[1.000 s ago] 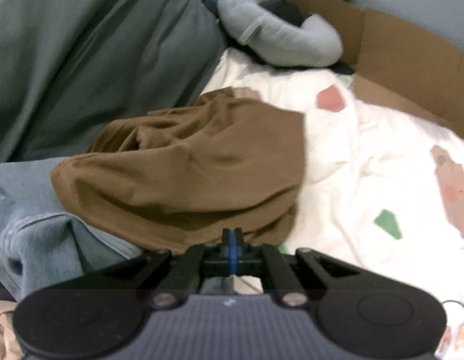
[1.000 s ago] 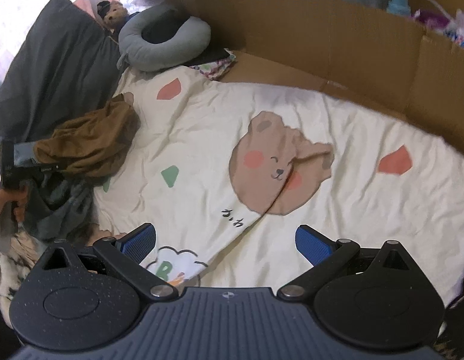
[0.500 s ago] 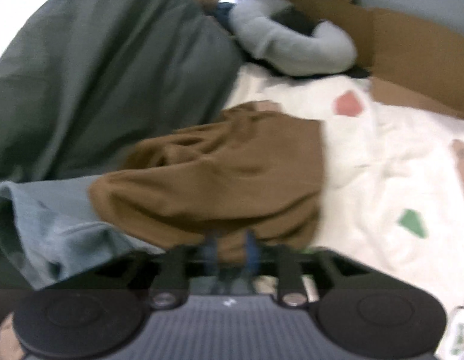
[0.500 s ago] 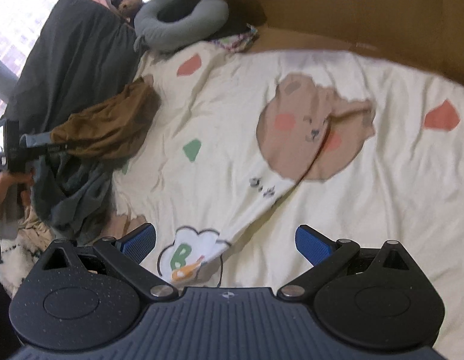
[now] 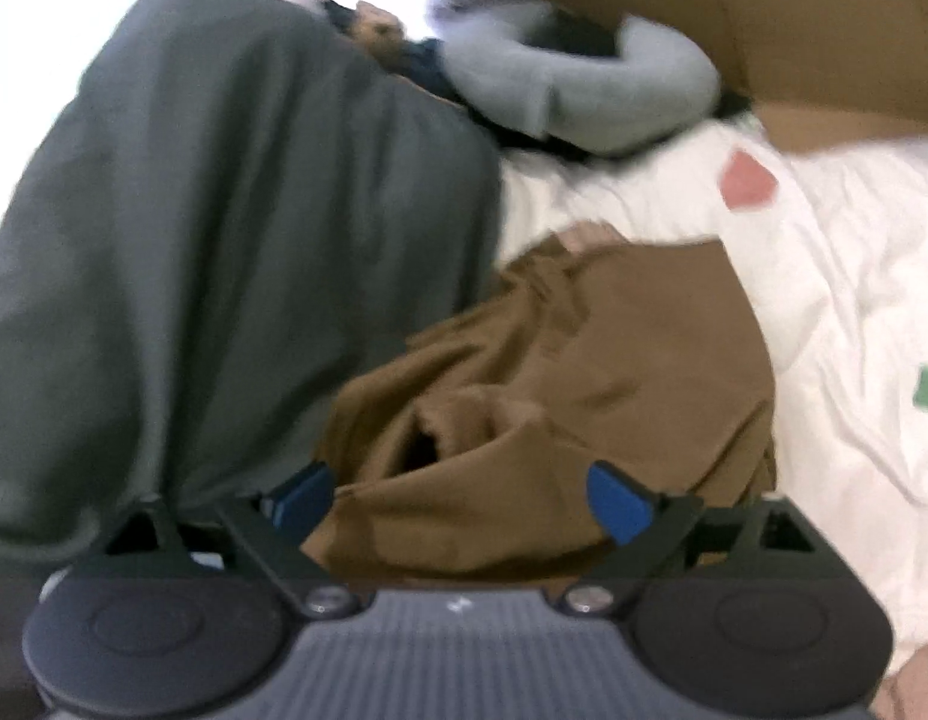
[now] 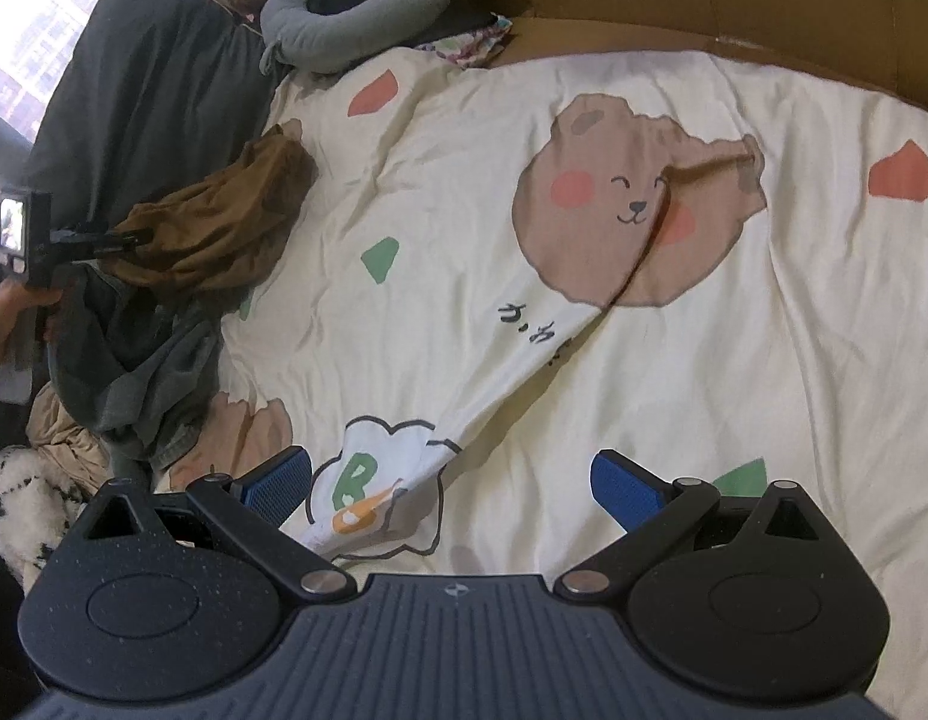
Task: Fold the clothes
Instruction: 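Close the left tool on the brown sweatshirt edge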
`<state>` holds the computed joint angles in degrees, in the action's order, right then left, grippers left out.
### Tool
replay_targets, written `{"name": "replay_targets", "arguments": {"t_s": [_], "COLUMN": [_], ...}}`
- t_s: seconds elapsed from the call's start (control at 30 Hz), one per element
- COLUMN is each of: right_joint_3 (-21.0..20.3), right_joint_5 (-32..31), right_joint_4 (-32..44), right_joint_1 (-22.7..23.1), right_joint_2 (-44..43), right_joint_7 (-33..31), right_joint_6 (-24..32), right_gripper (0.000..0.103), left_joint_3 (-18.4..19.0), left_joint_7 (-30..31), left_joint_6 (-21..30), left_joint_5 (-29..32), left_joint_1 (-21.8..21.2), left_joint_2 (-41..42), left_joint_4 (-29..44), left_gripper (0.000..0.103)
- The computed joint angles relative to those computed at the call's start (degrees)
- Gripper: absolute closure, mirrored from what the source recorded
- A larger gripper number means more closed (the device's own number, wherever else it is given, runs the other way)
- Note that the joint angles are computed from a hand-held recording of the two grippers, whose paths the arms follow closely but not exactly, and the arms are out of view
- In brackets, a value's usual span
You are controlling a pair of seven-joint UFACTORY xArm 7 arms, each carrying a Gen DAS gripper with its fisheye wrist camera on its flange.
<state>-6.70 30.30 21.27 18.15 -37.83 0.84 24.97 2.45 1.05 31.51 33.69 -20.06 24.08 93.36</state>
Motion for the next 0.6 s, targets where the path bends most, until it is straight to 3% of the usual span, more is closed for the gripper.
{"name": "replay_targets", "arguments": {"t_s": [0.07,0.1,0.13,0.17,0.23,0.33,0.6], "right_joint_3": [0.1,0.2,0.1,0.1,0.2,-0.1,-0.6], "right_joint_5": [0.1,0.1,0.1,0.2,0.2,0.5,1.2], "right_joint_4": [-0.3,-0.5,-0.6,-0.6,-0.8,-0.8,-0.8], "right_joint_1": [0.4,0.6,0.7,0.9,1.1,1.3,1.6], "right_joint_2": [-0.2,-0.2,-0.2,-0.2,-0.3,-0.3,-0.2], "right_joint_7": [-0.1,-0.2,-0.3,-0.3,-0.4,-0.7,-1.2], "right_joint_6": [-0.1,-0.2,-0.2,-0.1,0.0,-0.3,-0.5], "right_gripper": [0.001,0.001,0.001,0.001,0.001,0.001,0.001], "left_joint_3": [-0.1,-0.6,-0.9,-0.8,-0.8,-1.2,-5.9], "left_joint_7": [1.4,2.8,3.4,3.2,2.7,1.5,-0.8], "left_joint_6": [1.1,3.5,5.8,6.5,7.6,8.8,5.9], "left_joint_5": [0.2,-1.2,-2.5,-3.0,-3.5,-4.1,-12.9], "left_joint_1": [-0.2,0.1,0.2,0.1,-0.1,-0.4,1.1], "left_joint_2": [1.2,2.2,2.7,2.5,2.0,0.4,-7.5], "left_joint_4": [1.6,3.3,4.3,4.2,3.6,1.8,-7.4], "left_gripper": [0.021,0.042,0.070,0.078,0.087,0.091,0.093]}}
